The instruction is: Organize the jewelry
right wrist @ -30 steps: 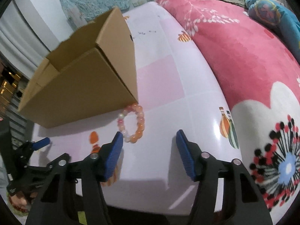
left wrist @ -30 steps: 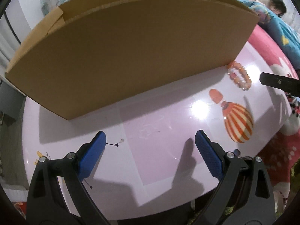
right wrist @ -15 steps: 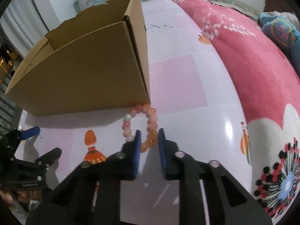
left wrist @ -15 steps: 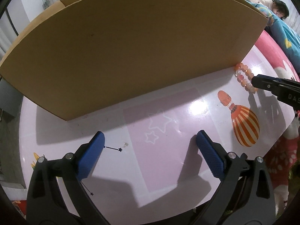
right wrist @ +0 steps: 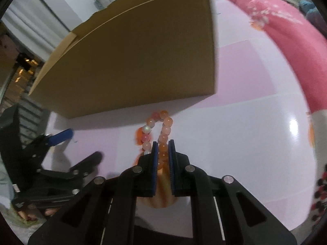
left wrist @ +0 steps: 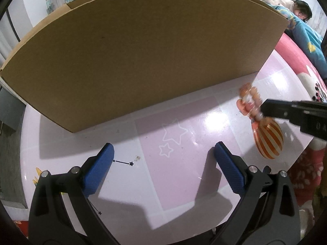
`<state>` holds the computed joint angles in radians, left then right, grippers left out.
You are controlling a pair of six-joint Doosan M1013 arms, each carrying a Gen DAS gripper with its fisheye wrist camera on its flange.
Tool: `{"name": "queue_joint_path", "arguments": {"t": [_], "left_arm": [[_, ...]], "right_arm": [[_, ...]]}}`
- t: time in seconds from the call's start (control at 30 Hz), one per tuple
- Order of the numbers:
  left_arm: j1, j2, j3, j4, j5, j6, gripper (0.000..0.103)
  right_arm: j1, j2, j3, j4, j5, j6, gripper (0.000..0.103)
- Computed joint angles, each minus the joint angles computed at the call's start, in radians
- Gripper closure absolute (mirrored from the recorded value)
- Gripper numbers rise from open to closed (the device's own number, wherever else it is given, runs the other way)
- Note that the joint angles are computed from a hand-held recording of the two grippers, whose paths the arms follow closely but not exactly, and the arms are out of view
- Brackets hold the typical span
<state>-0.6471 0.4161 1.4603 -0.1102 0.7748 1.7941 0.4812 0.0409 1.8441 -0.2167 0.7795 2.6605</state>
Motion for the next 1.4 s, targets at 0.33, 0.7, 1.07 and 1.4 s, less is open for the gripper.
{"name": "queue_joint_path", "arguments": {"t": [0.33,0.7,1.07,1.4], "left_arm": [[-0.018,-0.007,0.008,0.020,-0.013,-0.031,0.007],[-0.015,-0.028,0.044,0.026,-0.056,-0.049,0.007],[-0.014,-0.033,0.050,0.025,-0.058,-0.046,0.007],[-0.004,-0.036,0.075,-0.045,-0.109,0.067,0.007]], "right_arm": [[0.000,0.013,-0.008,0.057,-0.040,-0.050,0.092],[-0.035,-0.007,0.015,0.126,-0.075,-0.103,0.091],[-0.064,-0.030,0.056,0.255,-0.173,-0.177,0.077],[-0.039,-0.033,0.041,0.122,-0.108,-0.076,0.076]]}}
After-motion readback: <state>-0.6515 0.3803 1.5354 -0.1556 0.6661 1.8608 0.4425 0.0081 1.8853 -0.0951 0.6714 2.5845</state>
